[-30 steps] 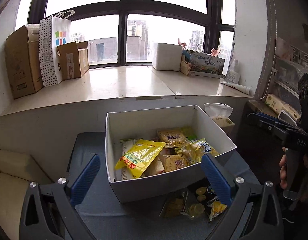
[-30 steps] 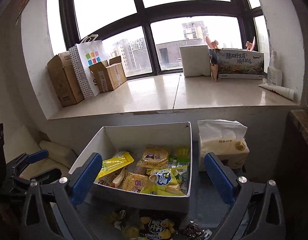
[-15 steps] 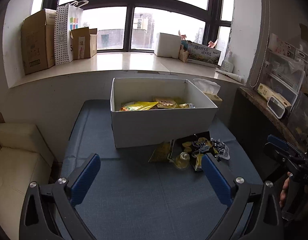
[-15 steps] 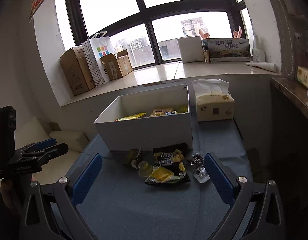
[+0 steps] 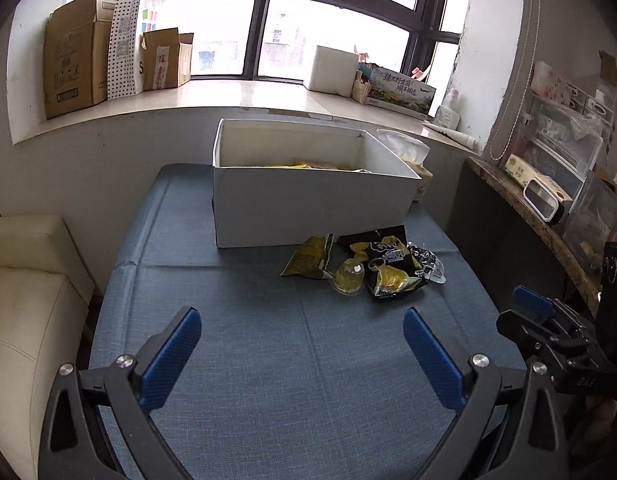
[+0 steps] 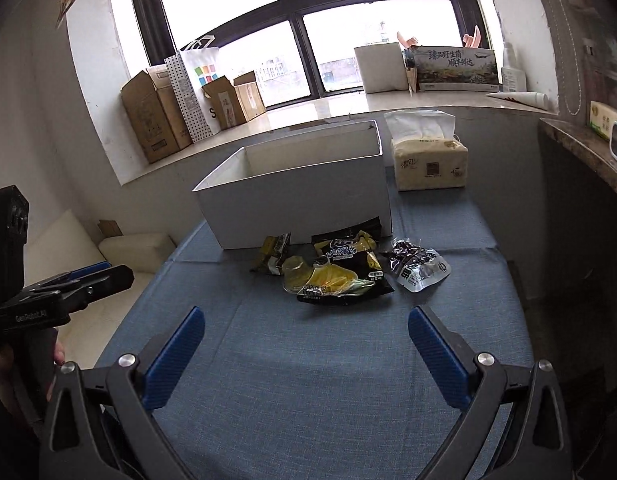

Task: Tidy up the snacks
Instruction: 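Withdraw both tools from the box back over the remaining snacks, then grasp a second clear jelly cup with the right tool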

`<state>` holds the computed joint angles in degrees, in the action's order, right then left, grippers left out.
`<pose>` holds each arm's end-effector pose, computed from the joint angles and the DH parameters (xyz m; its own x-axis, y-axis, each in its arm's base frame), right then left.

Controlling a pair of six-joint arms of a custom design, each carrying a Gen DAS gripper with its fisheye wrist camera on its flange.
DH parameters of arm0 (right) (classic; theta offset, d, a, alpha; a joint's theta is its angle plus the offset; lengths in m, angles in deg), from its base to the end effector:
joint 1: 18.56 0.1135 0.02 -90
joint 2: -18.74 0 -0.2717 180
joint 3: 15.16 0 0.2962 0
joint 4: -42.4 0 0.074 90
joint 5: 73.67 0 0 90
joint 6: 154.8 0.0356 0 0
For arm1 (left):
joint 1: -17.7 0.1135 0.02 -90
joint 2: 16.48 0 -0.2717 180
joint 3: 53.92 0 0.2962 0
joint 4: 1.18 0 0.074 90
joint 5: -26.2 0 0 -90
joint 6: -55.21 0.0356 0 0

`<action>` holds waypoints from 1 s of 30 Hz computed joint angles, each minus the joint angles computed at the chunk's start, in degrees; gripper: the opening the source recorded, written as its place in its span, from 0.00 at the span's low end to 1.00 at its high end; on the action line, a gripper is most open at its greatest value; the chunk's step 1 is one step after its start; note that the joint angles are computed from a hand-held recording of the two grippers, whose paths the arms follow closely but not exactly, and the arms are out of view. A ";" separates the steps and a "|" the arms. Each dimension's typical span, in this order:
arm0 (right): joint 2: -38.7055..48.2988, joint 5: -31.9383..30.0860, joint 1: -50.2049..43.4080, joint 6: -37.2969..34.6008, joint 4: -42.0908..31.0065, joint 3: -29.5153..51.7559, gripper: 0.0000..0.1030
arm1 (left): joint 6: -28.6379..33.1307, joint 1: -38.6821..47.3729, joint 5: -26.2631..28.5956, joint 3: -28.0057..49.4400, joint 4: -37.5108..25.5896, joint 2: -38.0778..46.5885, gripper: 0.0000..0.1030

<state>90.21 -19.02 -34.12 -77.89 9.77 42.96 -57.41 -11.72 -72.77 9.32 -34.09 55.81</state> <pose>0.2882 -0.0589 0.2286 -0.6366 -0.0145 -0.7711 -0.3210 0.9141 0.2479 0.2737 -0.1479 0.2527 -0.6854 -0.0497 -0.7265 0.1307 0.9731 -0.1898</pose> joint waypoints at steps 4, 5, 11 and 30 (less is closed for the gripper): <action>2.18 0.47 1.22 -0.50 -0.35 0.96 1.00 | -0.19 0.62 0.92 -0.53 0.31 -0.14 1.00; 2.92 0.98 1.85 -1.04 -0.43 1.43 1.00 | -0.36 0.72 0.69 -0.38 0.00 0.09 1.00; 9.55 3.19 7.22 -2.62 2.75 4.25 1.00 | -0.53 1.63 1.24 -1.18 0.31 -0.50 1.00; 38.23 10.23 18.76 -11.41 -1.68 28.80 0.65 | -1.62 5.02 3.79 -4.07 1.67 -1.75 1.00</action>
<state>128.44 -8.79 -15.36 -89.31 8.09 71.76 -59.03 -6.70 -68.97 5.25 -32.43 54.06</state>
